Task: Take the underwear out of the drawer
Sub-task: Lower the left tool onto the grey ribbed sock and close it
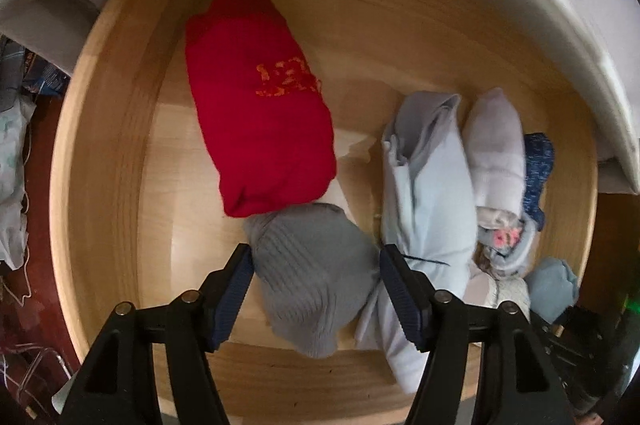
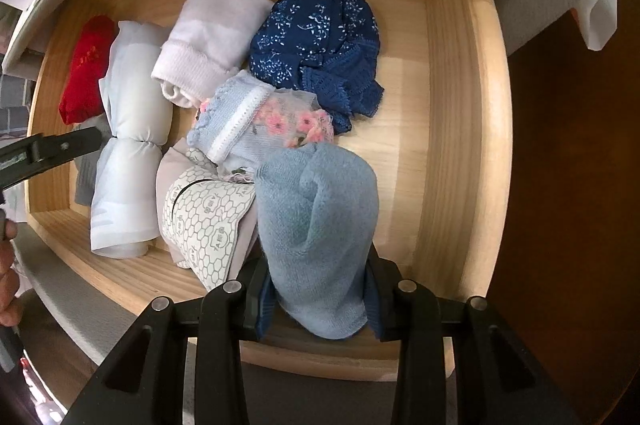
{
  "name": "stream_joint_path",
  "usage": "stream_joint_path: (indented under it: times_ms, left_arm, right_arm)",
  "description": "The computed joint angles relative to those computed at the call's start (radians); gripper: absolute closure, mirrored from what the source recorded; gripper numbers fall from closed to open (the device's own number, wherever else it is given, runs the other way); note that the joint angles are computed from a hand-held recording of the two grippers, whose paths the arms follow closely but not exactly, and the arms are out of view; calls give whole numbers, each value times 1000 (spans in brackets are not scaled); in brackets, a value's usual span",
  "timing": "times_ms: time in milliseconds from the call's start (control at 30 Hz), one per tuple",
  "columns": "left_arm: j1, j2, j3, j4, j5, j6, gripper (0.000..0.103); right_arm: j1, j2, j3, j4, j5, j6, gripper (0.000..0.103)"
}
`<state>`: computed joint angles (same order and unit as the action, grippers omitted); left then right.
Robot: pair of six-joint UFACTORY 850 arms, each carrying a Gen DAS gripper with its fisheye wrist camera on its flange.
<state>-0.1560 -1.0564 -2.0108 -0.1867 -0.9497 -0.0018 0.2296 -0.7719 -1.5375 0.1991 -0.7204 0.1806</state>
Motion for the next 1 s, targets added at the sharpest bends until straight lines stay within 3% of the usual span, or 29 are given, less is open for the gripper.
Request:
stream_joint_path:
  times_ms: [233,400,633,700,833,900,1000]
  left_arm:
    - [-5,-81,-114,52,-82,-41,34]
    - [0,-161,-233,86,-203,-34,33]
    - [9,-187,-266,157,-247,-26,34]
    - [9,-184,-263,181,-248,-26,35]
    - [14,-186,-266,169,-239,9,45]
    - [9,-123,-157,158,-183,20,51]
    - [13,-82,-90,150,-121,49,56]
  right_arm:
    - [-18,2,-15,5,-27,-18,69]
    - [-20,-7,-19,-1,-25,-16,69]
    - [-16,-27,-42,-26,-39,6,69]
    - [-14,-33,-49,-31,-43,13,68]
    - [-7,-48,-67,-47,-55,30,68]
    - [-2,-56,-76,-54,-58,46,67]
    - [5,-71,-94,-64,-68,70,66]
